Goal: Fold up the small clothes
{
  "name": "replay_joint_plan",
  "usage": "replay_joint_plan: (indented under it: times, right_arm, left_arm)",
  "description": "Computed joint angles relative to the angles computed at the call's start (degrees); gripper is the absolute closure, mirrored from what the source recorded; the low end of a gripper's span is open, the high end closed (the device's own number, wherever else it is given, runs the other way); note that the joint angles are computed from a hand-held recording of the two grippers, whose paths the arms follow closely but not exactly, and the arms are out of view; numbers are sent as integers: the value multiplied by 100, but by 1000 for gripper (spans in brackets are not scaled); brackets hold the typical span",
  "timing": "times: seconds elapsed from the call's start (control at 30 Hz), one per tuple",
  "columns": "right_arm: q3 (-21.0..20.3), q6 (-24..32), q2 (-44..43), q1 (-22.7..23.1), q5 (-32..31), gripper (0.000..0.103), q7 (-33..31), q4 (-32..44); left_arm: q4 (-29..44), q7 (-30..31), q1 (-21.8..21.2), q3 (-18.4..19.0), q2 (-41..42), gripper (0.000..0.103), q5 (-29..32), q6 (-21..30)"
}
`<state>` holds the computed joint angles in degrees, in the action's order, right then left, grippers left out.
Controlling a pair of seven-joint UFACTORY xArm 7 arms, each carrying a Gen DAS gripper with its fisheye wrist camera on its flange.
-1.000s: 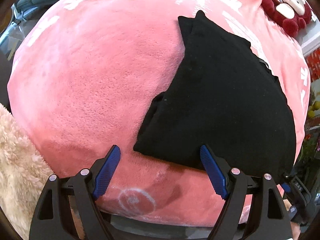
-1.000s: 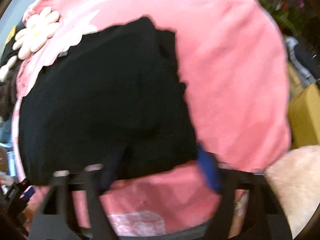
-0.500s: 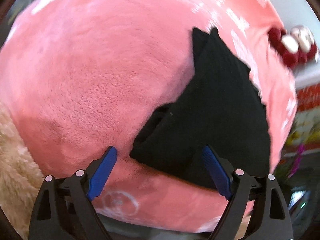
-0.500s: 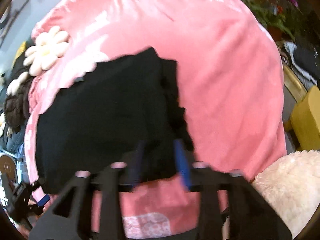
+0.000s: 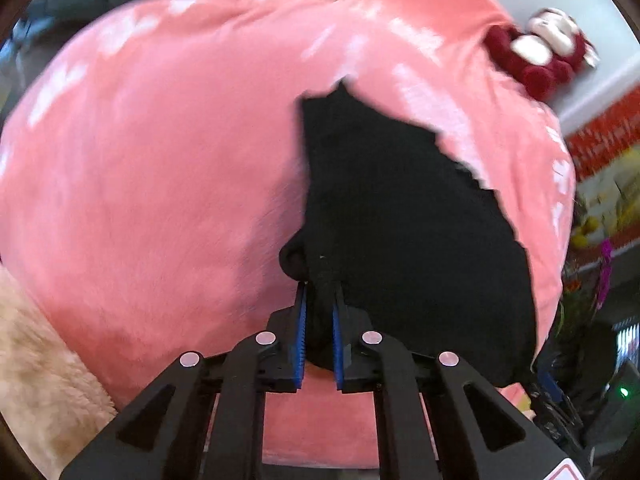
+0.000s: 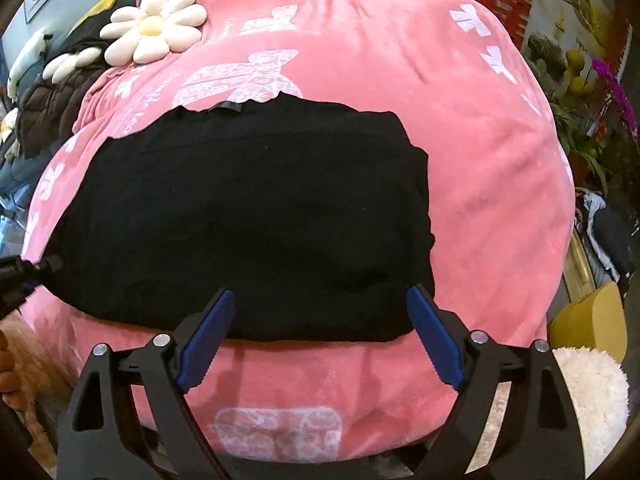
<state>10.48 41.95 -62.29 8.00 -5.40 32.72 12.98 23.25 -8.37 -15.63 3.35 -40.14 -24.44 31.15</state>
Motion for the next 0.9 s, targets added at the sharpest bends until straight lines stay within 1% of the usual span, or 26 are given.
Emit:
replay_joint_plan:
  times: [0.07,0.13,0.23,0.27,0.3,0.33,0.37,0.4,0.43,0.47,0.5,0.53,0.57,0.6,0.63,0.67,0.7,0.73,0.77,0.83,0.9]
  right_arm:
    - [-151,-63,-20,-46,89,17,42,-47]
    - [-407,-168,-67,-99,244,17,18,-132]
    - [-743,-318,-294,-277,534,17,58,-306]
    - [-870,-364,-408,-345,628,17,46,-374]
    - [-971,-382,-537,-437,714,17,50,-435]
    - [-1062,-376,-683,-563,786,17,63,-495]
    - [-1127,-362,-807,-667,850,17,66,-545]
    - [-1192,-343,-922,-770,917,17,77,-594]
    - [-1244,-338,-970,-842,972,17,62,-617]
    - [-1315,-313,-1046,-944,1035,17,70,-656]
    - [-1358,-284,-1092,-1028,1089,17,74,-679]
    - [-1433,-265,-1157,-1100,1152,17,61,-715]
    - [-1458,-254,-1203,-1148,1202,17,48,-734]
    - [-1484,-253,-1241,-1184,1246,17,26,-752]
    - [-1514,-269,-1273,-1200,1298,17,-2,-771]
    - [-1527,-286,-1275,-1208,1339,17,-30,-779]
    - [-1527,-304,-1263,-1206,1373,17,-58,-779]
    - [-1508,-384,-1162,-1160,1411,17,-89,-761]
    - [-1483,-415,-1121,-1136,1436,17,-109,-756]
    - [-1413,-553,-886,-1021,1470,17,-169,-691]
    - [-1233,-686,-628,-869,1431,17,-224,-604]
  left_arm:
    - [295,-82,-87,-192,-26,97,68,10]
    - [566,-72,-216,-266,-29,98,108,15]
    - [1187,20,-693,-415,330,99,-45,-250]
    - [1390,64,-836,-483,470,101,-65,-306]
    - [1639,196,-1093,-523,677,103,-167,-417]
    - [1839,347,-1342,-538,871,103,-296,-500]
    - [1972,405,-1443,-602,978,103,-321,-500]
    - [2186,439,-1555,-765,1253,103,-303,-550]
    - [2380,447,-1614,-883,1537,103,-277,-565]
    - [2473,326,-1566,-1053,1687,103,-145,-482]
    - [2574,66,-1476,-1259,1876,103,30,-375]
    - [2604,-149,-1436,-1374,2008,103,103,-308]
    - [2508,-487,-1344,-1522,2044,100,245,-276]
    - [2394,-625,-1327,-1549,2011,97,308,-247]
    - [2191,-769,-1286,-1564,1896,89,400,-181]
    - [2090,-1004,-1185,-1622,1856,74,573,-137]
    - [1822,-1332,-1045,-1685,1650,67,754,-153]
    - [1428,-1579,-964,-1659,1273,55,823,-177]
    - [1072,-1940,-782,-1635,900,45,910,-190]
    - [613,-2314,-599,-1429,393,40,948,-155]
    - [418,-2571,-341,-1277,97,40,1115,56]
